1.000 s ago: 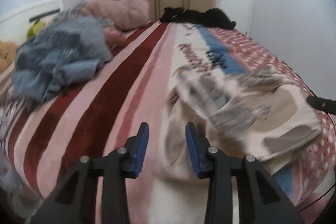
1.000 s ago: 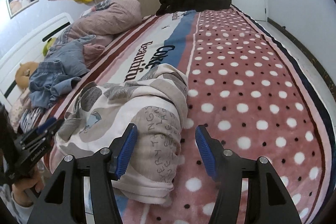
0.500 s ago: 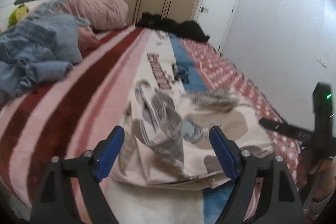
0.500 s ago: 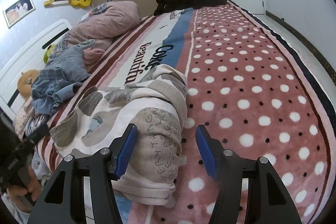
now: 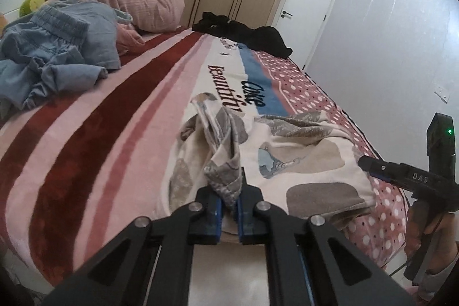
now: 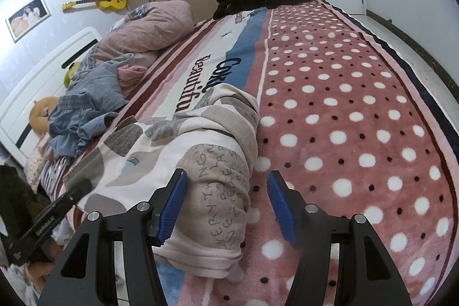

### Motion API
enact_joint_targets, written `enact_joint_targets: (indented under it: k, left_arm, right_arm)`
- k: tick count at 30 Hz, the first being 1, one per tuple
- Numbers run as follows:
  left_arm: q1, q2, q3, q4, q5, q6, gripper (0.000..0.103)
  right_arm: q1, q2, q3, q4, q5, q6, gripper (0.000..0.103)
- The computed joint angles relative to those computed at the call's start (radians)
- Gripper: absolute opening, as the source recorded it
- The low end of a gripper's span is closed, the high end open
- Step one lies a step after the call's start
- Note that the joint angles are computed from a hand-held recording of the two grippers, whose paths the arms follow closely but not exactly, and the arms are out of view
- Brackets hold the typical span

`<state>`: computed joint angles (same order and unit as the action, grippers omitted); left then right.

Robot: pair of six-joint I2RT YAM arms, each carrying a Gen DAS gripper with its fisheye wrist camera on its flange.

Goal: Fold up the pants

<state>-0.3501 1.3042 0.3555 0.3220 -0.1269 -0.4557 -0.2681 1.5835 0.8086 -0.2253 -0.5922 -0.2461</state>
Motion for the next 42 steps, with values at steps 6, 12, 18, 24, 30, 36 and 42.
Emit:
enact_joint_targets:
  k: [6,12,18,24,30,36,42]
  left_arm:
    - [0.104,-0.034,-0.039,0.073,0.191,-0.025,0.006]
    - [0.184,-0.065,-0.018,-0.005,0.273,0.034,0.042]
    - [0.247,-0.184,-0.084,-0.084,0.328,0.093,0.058]
    - [0.177,-0.142,-0.114,-0.088,0.285,0.127,0.057]
    - [0.057,-0.020,-0.093,0.001,0.134,0.100,0.051]
    - [0.022,0.019,-0.061,0.015,0.070,0.079,0.034]
    - [-0.059,0.001,-0.039,-0.042,-0.062,0.067,0.025]
  right_arm:
    - [-0.002,0.002,-0.001,-0.011,-0.012,-0.019,0.054]
    - [0.006,-0.026,-0.020,-0.005,-0.010,-0.037,0.054]
    - [-0.005,-0.007,-0.006,-0.016,-0.026,-0.032,0.054]
    - [-0.008,-0.003,-0.001,-0.022,-0.029,-0.034,0.054]
    - [-0.011,-0.004,-0.006,-0.022,-0.031,-0.030,0.054]
    - [-0.016,-0.002,-0.015,-0.017,-0.030,-0.034,0.054]
    - [-0.016,0.000,-0.017,-0.016,-0.031,-0.034,0.055]
